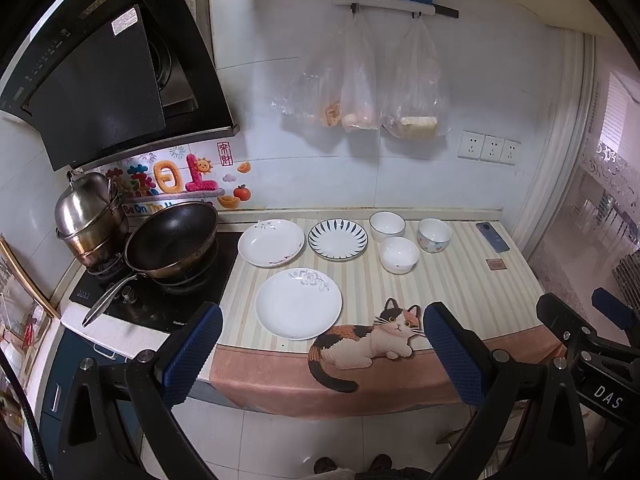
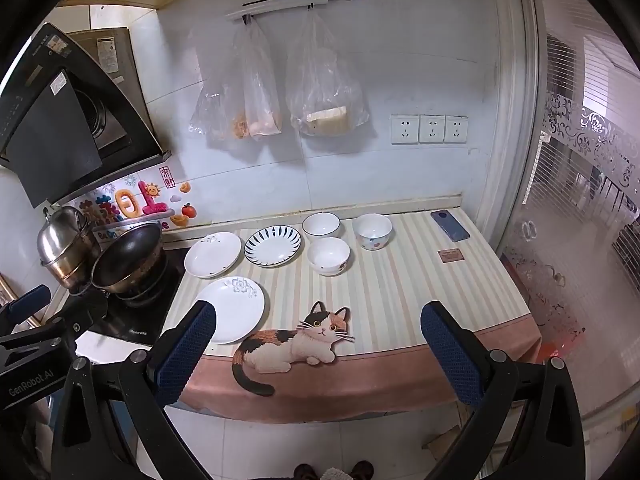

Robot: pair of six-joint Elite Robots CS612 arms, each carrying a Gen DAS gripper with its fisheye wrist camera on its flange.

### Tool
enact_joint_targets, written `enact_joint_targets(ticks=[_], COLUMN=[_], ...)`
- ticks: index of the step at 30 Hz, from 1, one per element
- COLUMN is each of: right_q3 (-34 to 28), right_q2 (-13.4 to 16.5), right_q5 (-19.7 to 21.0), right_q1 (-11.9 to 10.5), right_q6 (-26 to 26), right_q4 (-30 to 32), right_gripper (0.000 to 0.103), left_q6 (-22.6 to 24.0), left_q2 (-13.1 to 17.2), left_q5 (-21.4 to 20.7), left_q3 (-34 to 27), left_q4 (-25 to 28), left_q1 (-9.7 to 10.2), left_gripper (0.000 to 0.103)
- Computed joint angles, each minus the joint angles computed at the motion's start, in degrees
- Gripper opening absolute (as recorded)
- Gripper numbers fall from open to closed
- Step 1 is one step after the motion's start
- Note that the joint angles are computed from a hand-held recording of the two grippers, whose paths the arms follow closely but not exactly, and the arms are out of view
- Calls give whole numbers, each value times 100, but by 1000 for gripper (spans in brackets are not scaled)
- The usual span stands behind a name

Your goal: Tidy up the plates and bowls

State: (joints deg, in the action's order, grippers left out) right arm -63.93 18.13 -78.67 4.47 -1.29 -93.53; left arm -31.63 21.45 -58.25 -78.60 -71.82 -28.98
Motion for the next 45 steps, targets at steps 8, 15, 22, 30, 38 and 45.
enact_joint_targets(ticks=[8,15,22,30,38,45], right_q3=[-1,35,35,71,83,86], right_q2=[-1,-25,-24,-41,-49,-49], right_q5=[-24,-60,-47,-24,-42,-45], right_q1=[12,18,12,3,13,12], right_q6=[10,4,1,-10,3,2], right_q4=[-3,-39,-57,-102,-115,-129], right_gripper=[103,103,103,103,103,103], left_q6=[-3,-2,-16,-31,-33,-33], left_q2=[-1,-8,-36,-59,-53,-44], left_q5=[9,-2,-17,21,24,24], left_q3=[-3,6,63,123,120,105], left_q4=[-6,-9,-16,-64,-76,-77], left_q1=[-8,-4,-13,-24,-27,-27], left_gripper=[103,103,103,103,103,103])
